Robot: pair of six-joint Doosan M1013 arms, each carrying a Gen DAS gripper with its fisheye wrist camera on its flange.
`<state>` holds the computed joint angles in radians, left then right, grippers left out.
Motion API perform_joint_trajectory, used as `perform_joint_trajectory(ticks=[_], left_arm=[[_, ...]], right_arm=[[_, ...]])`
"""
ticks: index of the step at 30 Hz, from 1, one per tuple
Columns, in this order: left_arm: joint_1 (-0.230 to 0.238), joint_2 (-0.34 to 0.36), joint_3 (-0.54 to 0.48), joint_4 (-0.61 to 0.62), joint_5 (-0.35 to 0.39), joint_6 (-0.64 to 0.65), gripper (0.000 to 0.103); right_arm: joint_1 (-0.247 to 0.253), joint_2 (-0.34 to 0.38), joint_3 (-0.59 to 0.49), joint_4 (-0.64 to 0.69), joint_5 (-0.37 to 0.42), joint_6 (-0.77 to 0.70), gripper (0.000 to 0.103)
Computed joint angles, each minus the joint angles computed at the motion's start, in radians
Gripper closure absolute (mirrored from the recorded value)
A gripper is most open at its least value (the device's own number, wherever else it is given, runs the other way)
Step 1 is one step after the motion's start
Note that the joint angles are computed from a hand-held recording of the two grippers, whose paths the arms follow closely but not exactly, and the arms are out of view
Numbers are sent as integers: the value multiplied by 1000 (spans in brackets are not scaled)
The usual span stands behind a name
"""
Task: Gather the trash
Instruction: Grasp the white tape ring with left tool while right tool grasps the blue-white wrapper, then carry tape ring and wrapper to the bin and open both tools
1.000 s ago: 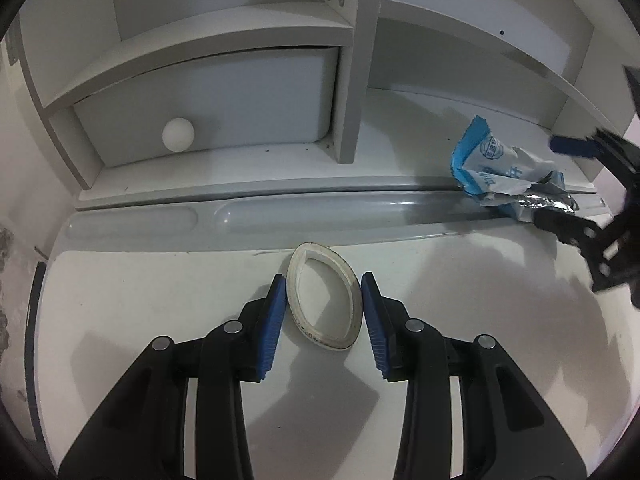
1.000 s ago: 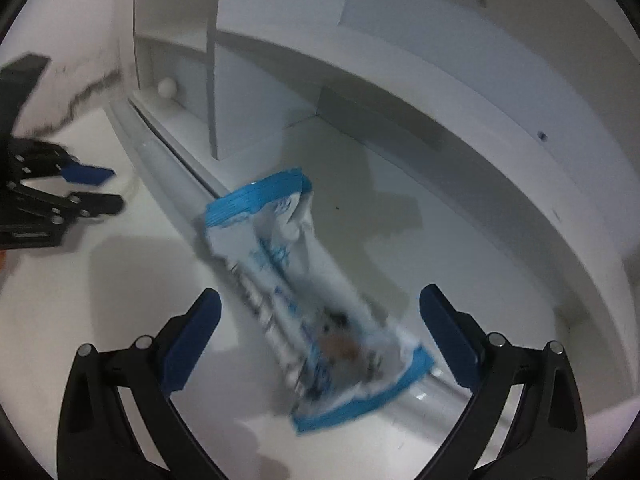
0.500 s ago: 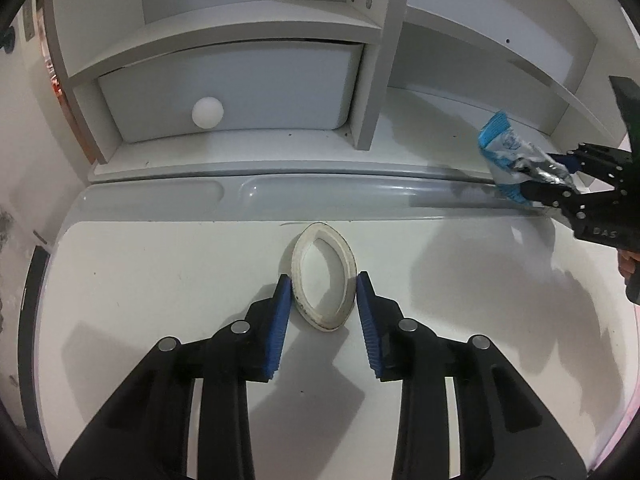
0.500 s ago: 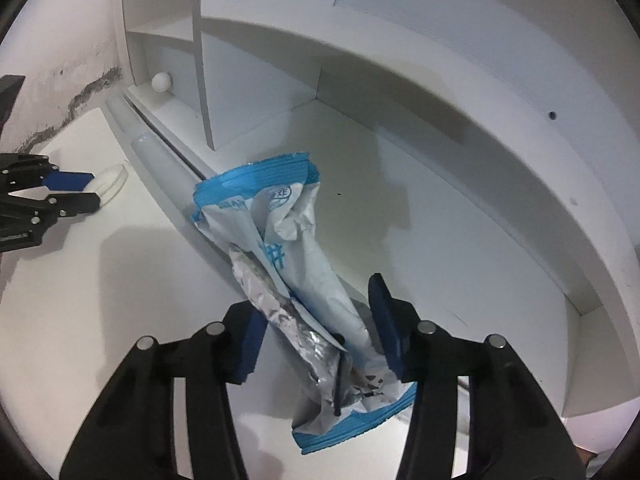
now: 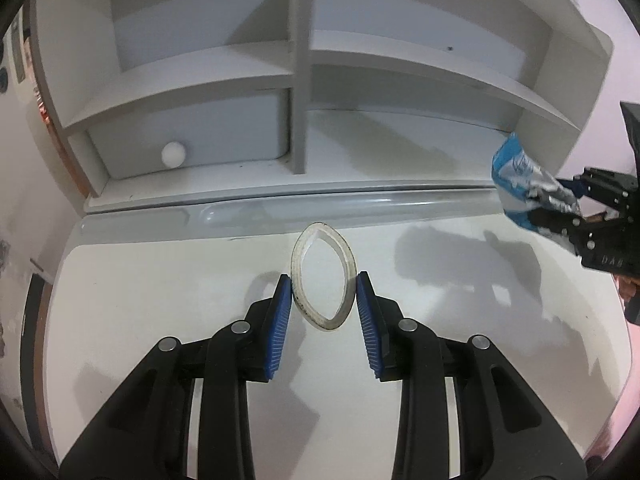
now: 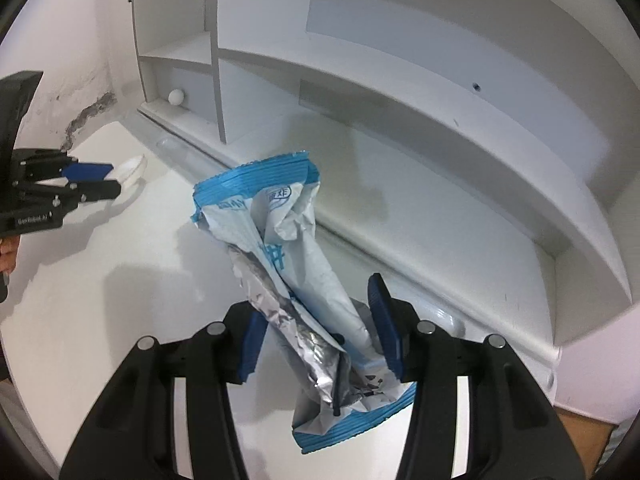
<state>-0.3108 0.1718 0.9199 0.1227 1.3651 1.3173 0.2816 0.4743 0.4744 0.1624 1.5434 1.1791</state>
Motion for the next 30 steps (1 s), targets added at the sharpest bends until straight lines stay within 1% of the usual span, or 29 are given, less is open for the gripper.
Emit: perform_joint_trajectory(ticks=[1,4,7,12,14,15,18,20,21,23,25,26,27,28,30], left_arm=[[-6,-3,0,1,-1,4,71],[-21,-32,25,1,-10,22,71],[-47,-31,19,4,-7,34,71],[-109,-25,13,3,-17,56,71],[-143,-19,0,-5,-17,69,71],[-163,-13,-12,-19,-20,85,71],[-237,22,-62,-64,-19,160,71],[-291,54,-107,-109,-12,221,71],[-330,82,-144,-146,-1,268,71],[-377,126,-200,-204,33,327,71],[-438,194,-288,-274,101,395,71],[-465,225,-329,-296,135,417,71],[-494,265,-380,-328,179,435,71],[-520,304,-433,-363,224,443,71],[-571,367,-513,-395,294,463,71]], right_arm=[[-6,-29,50,1,-20,6,55],[-22,-89,148,13,-57,30,55],[-39,-153,249,29,-99,55,55],[-64,-251,395,46,-158,94,55],[-89,-296,446,56,-182,109,55],[-110,-325,475,66,-196,121,54],[-197,-413,558,104,-233,162,54],[-284,-484,625,132,-259,202,55],[-317,-508,647,140,-267,217,54],[-411,-569,708,161,-283,254,54],[-515,-629,777,167,-296,301,54],[-558,-652,805,173,-296,318,54],[-627,-683,848,199,-292,335,54],[-674,-701,874,220,-284,340,54],[-757,-731,929,232,-273,356,54]])
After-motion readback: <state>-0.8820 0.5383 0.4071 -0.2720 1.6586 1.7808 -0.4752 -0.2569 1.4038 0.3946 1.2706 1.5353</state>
